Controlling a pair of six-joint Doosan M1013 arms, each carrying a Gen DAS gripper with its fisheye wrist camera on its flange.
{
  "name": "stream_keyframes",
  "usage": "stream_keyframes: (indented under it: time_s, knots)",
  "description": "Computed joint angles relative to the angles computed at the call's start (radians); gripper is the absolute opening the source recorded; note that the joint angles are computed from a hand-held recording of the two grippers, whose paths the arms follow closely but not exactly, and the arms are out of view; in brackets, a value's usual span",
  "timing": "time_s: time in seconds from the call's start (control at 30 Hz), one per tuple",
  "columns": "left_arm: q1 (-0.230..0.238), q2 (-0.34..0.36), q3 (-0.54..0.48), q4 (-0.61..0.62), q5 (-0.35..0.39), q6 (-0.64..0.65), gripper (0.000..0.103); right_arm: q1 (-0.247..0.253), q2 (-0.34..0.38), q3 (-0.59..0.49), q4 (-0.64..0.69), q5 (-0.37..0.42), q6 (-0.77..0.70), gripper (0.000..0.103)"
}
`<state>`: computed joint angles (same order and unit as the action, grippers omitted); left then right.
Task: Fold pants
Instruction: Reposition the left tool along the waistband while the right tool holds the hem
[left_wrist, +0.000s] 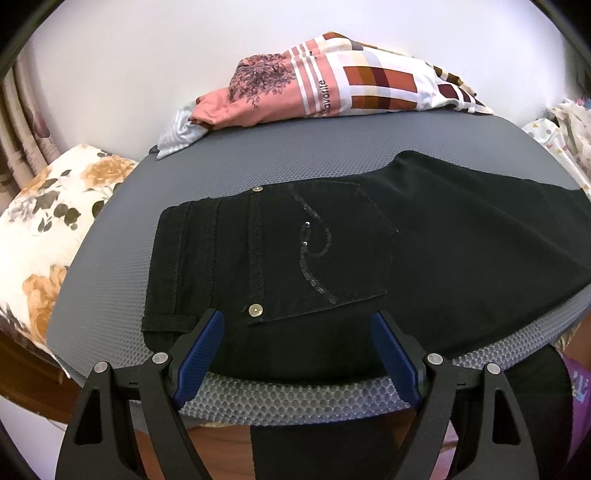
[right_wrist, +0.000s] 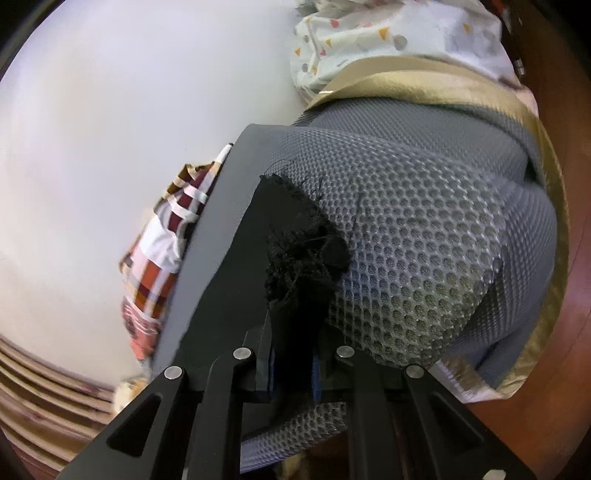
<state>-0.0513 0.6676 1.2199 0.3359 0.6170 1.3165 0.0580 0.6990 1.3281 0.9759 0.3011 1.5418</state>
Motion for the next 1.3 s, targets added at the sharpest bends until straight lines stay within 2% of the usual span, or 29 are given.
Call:
stream_keyframes:
  time_s: [0.07, 0.13, 0.47, 0.67, 0.87, 0.97, 1.13, 1.3]
  knots:
    - [-0.001, 0.002, -0.004, 0.027, 0.009, -0.024, 0.087, 0.002, 0.001, -0.005, -0.027, 0.005, 0.016, 0.012]
    - [-0.004, 0.003, -0.002, 0.061, 0.013, -0.058, 0.089, 0.000, 0.001, -0.001, 0.010, 0.003, -0.016, 0.012]
    - [0.021, -0.001, -0.010, 0.162, 0.022, -0.180, 0.090, -0.009, -0.003, 0.020, 0.169, 0.004, -0.145, 0.012]
    - [0.071, -0.014, -0.009, 0.134, 0.003, -0.215, 0.090, -0.008, -0.006, 0.024, 0.169, -0.003, -0.135, 0.011]
    - [0.115, -0.019, -0.011, 0.037, -0.009, -0.247, 0.090, -0.009, -0.010, 0.028, 0.170, -0.002, -0.134, 0.010]
    - [0.122, -0.013, -0.019, 0.058, 0.021, -0.280, 0.090, -0.009, -0.011, 0.030, 0.172, -0.003, -0.135, 0.010]
    - [0.143, 0.001, -0.040, -0.009, 0.075, -0.292, 0.090, -0.013, -0.013, 0.036, 0.237, 0.001, -0.179, 0.009]
    - [0.143, 0.000, -0.037, 0.056, 0.094, -0.385, 0.090, -0.011, -0.016, 0.035, 0.212, -0.001, -0.165, 0.009]
